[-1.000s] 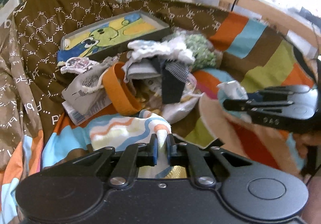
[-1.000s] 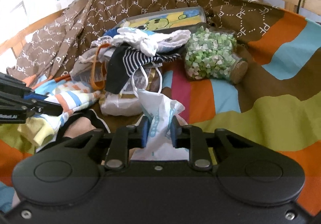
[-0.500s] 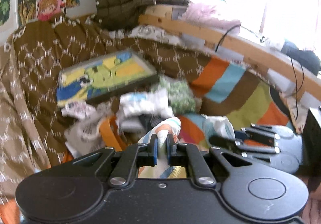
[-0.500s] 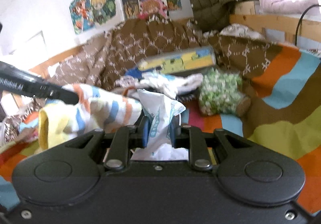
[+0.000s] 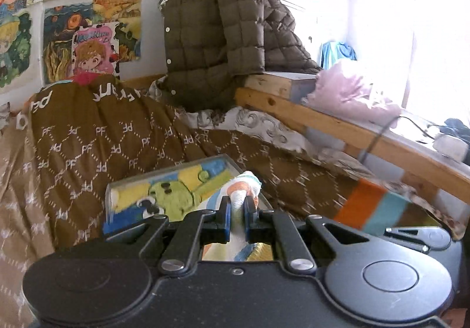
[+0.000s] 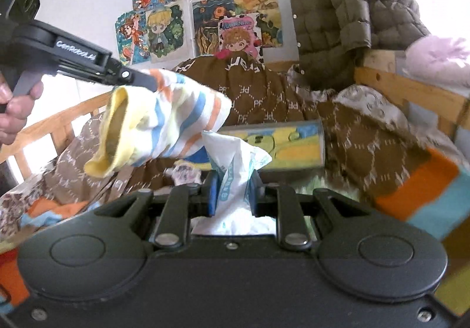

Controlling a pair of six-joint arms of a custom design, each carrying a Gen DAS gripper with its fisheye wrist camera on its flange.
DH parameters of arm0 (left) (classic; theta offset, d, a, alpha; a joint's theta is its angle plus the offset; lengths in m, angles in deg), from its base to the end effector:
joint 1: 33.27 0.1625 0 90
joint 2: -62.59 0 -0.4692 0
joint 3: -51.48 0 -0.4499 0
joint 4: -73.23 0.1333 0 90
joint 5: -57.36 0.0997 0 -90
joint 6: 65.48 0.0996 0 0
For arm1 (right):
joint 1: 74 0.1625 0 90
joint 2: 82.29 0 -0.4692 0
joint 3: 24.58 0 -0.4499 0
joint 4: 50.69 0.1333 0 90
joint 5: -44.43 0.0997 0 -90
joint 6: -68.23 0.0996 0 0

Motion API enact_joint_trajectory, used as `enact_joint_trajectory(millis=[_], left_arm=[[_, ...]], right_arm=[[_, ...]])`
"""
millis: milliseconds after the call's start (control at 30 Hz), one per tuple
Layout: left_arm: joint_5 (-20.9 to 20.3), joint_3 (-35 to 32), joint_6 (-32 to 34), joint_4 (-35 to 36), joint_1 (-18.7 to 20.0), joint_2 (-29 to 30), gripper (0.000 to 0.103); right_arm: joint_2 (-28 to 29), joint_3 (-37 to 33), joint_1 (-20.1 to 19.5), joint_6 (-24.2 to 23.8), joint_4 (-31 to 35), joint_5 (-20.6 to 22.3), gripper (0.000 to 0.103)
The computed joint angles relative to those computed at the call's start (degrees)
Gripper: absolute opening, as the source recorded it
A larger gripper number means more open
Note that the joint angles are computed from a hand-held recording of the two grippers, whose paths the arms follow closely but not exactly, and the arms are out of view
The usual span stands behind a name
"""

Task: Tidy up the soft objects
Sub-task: 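Carry both held cloths up and over into the grey tray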

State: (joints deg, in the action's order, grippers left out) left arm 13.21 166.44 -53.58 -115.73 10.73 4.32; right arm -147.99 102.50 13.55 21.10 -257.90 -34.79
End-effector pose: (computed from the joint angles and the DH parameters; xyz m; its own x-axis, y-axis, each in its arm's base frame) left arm -0.2996 -0.5740 0.2013 -0.7034 0.2682 -0.6582 0.6922 0.4688 -0.5487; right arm 0.1285 -0.5515 0.2227 -0.6898 -0.4879 0.5349 -0.7078 0.2992 -0.6399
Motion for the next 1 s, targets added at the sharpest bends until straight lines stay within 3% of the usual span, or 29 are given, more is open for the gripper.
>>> enact_joint_trajectory(millis=[300,567,667,733,1000], left_arm=[[-6.5,-14.8,11.9,-2.1,10.9,9.8,0.008],[-13.0,-25.6,15.5,-6.0,18.5,18.7,0.008],[-15.7,-27.7,16.8,-7.5,20.6,21.2,0.008],[-17.0,-28.8,15.6,-6.7,21.7,22.2,0.008],[-19.3,-28.9,11.4,-2.9,24.2,23.0,0.01]], right_arm=[[14.8,-26.5,4.2,-2.8,14.5,-4.5,0.014],[28.3,-46.8,6.1,-2.1,23.5,-13.6,0.014],[31.8,-52.5,6.5,-1.3,26.6,-16.5,0.015],[32.8,-52.5,6.3,-1.7,26.3,-17.8,0.015],[39.4,-61.3,6.4,-6.2,31.2,-25.0,0.016]])
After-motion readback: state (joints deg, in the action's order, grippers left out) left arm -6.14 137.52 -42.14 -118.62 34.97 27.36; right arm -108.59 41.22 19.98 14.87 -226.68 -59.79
